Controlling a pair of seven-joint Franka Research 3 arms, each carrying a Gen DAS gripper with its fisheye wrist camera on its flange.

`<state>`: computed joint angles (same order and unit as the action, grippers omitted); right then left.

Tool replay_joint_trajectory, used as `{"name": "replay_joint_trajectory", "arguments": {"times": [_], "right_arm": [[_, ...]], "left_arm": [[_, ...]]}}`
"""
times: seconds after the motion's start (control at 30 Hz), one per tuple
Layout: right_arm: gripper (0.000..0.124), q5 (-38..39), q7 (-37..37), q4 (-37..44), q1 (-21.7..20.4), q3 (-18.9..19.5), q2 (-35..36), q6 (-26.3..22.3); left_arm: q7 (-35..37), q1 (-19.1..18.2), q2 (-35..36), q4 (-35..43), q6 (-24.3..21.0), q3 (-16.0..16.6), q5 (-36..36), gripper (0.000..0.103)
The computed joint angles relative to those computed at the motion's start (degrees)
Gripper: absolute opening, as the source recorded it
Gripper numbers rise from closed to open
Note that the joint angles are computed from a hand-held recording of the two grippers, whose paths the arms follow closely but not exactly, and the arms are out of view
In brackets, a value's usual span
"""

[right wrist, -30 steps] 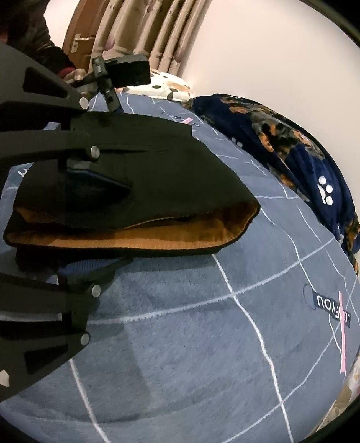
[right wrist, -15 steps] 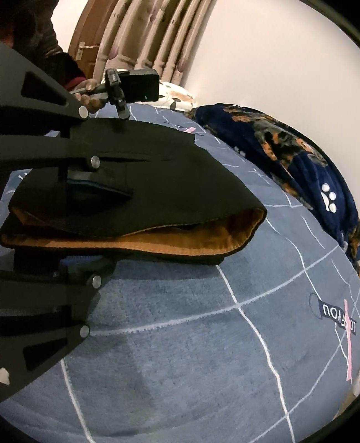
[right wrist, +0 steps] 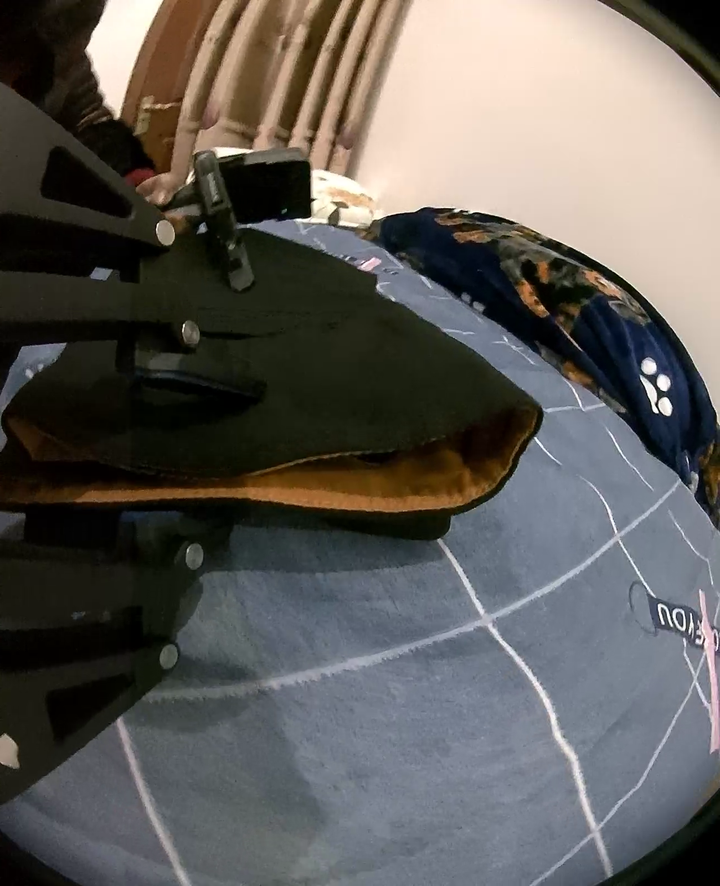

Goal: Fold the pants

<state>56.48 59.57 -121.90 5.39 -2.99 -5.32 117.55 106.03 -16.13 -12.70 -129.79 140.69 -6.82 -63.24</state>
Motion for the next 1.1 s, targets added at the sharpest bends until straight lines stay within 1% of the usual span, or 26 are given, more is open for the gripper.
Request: {"name": "replay_joint_trajectory", "arguments": {"times": [0.07,0.2,0.3,0.4,0.57,0.63,0.7,0.8,0.9,0.93,0.97,1.03,1.07,1.1], "right_arm": [[0.024,2.2,0.4,-0.8,0.0,-0.2,-0.7,-0.3],[0.023,5.9,0.5,-2.5,0.6,-0.1,-2.0,-1.1],[0.022,9.7,-0.2,-3.8,1.6,0.2,-2.7,-1.4],[0.022,14.4,-1.0,-5.1,3.3,0.9,-2.8,-1.8],[0.022,18.7,-1.8,-4.7,6.6,3.3,-0.1,-1.3],[0.022,20.7,-2.7,-3.7,7.9,4.4,1.8,-1.0],[0.022,22.4,-3.3,-2.9,8.7,5.2,2.8,-0.8],[0.022,21.0,-3.3,-0.8,10.0,6.5,4.5,0.1],[0.024,17.3,-2.4,0.4,10.4,6.8,4.9,0.9],[0.026,15.2,-1.4,1.0,10.4,6.8,5.0,1.0],[0.027,13.2,-0.4,1.4,10.4,6.8,5.0,1.1],[0.029,10.0,0.6,2.2,10.5,6.9,5.1,1.2],[0.031,8.4,1.3,2.6,10.6,7.1,5.1,1.7],[0.033,7.0,1.7,3.0,10.8,7.2,5.1,2.1]], "left_arm": [[0.0,-0.1,-1.1,-0.3,0.5,-0.2,0.8,0.014],[-2.0,0.2,-3.4,-1.5,-0.3,0.7,2.9,0.014],[-3.6,0.3,-6.6,-3.8,-0.3,1.7,4.5,0.014],[-5.4,0.8,-11.5,-7.2,-0.1,3.3,7.1,0.014],[-10.7,2.4,-20.6,-14.7,1.2,6.3,13.8,0.013],[-12.7,2.9,-23.8,-17.8,1.6,8.0,15.6,0.013],[-13.7,2.7,-26.7,-20.9,2.4,10.2,15.9,0.013],[-14.5,1.9,-28.5,-23.5,2.8,11.9,18.1,0.013],[-12.8,-0.6,-28.9,-24.3,3.7,14.5,16.9,0.014],[-12.3,-0.9,-28.4,-24.1,3.7,14.7,17.1,0.014],[-12.7,-0.4,-28.7,-24.3,2.7,14.8,18.1,0.019],[-12.5,-0.1,-27.8,-23.9,-0.8,16.7,18.5,0.029],[-11.9,-0.3,-27.5,-23.9,-1.8,17.6,17.3,0.033],[-10.5,-0.6,-27.7,-24.4,-1.8,18.5,15.2,0.033]]}}
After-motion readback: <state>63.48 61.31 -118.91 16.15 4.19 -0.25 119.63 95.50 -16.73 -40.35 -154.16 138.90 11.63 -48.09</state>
